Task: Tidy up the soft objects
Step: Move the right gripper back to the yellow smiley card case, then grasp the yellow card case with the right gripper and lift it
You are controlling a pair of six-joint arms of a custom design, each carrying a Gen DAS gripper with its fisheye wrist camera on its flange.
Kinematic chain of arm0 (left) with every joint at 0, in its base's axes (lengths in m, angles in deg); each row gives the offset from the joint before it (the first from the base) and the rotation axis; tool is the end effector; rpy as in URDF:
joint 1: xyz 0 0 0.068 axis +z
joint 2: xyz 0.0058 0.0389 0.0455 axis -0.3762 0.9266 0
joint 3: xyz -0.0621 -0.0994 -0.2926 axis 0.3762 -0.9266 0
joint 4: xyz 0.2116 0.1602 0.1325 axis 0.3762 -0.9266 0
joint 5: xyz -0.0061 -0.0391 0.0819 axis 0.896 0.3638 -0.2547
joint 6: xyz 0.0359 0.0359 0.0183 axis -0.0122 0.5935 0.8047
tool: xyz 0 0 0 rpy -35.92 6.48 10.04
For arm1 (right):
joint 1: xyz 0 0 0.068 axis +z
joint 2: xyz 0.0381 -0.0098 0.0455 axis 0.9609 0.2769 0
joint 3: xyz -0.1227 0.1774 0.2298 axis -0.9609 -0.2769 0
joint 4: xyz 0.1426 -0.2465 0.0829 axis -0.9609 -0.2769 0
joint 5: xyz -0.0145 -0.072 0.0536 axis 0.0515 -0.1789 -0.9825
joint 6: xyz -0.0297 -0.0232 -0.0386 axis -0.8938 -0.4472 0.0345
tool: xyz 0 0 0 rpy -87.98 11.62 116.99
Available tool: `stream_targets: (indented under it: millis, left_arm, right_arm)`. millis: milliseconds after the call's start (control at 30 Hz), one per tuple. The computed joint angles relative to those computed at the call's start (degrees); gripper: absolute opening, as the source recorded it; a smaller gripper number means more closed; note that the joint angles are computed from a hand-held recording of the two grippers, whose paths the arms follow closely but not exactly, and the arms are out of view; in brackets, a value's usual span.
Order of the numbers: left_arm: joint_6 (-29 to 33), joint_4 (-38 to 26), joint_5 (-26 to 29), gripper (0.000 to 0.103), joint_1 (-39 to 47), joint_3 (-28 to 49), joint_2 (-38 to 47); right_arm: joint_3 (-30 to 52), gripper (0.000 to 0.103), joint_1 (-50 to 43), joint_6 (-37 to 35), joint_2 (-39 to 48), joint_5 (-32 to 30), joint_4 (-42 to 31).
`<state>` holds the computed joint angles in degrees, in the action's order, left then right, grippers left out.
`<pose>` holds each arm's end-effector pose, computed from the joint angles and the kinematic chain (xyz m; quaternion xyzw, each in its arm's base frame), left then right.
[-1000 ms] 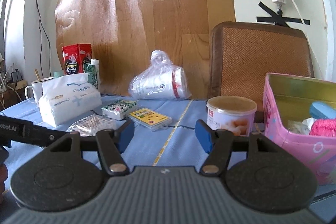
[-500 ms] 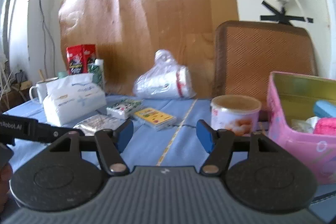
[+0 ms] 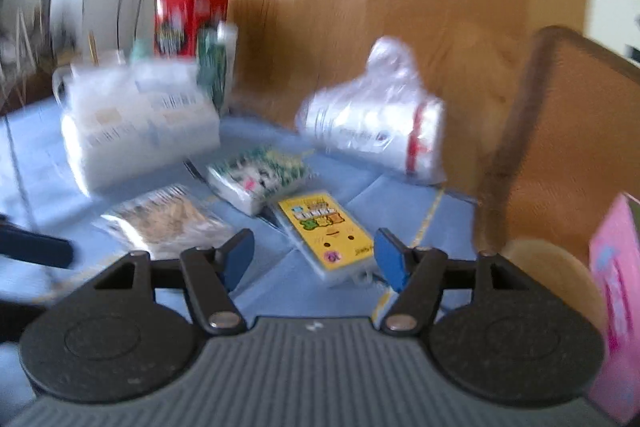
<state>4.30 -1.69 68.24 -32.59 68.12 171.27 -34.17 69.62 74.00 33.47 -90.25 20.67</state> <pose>0.2225 -0.0617 0.0863 0.1519 0.8248 -0.3386 0.4266 0.2456 -0.0117 0.1295 -0.1251 0.8801 0.0087 0.4579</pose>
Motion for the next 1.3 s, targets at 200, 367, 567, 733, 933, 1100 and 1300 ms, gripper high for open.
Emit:
stream_targets:
  millis: [200,367,567,733,933,1100,1300]
  left_arm:
    - [-0.2,-0.3,1.3,0.088,0.6,0.3,0.3]
    - [-0.6,-0.8,2.3,0.090,1.1,0.6,0.4]
    - [-0.5,-1.3,2.0,0.090,0.8,0.6,0.1]
    - [0.6,-7.3,0.6,0.092,-0.5,2.1,-1.5]
    - [1.8,-12.0,-3.4,0.092,-2.8,3.1,-2.9]
    - [2.8,-12.7,-6.0,0.092,-4.4,2.8,-3.8]
    - [3.6,-13.8,-7.0,0.092,-5.3,3.1,-4.1]
  right_arm:
    - [12.1,0.084,-4.0,1.3,12.2,-5.0,-9.1]
    - [7.6,0.062,-7.5,1.5,6.1,-9.7,-11.9]
    - [-3.8,0.061,-12.6,-1.4,-12.1,-15.0,-19.2]
    - [-10.5,0.061,-21.0,-5.3,-31.8,-21.3,-33.3]
    - [-15.6,0.061,-26.3,-4.3,-48.7,-24.6,-42.5]
    - [-16.4,0.061,-24.9,-2.6,-50.2,-23.3,-41.4]
    - [-16.3,0.061,-29.7,-4.3,-48.7,-28.2,-42.3]
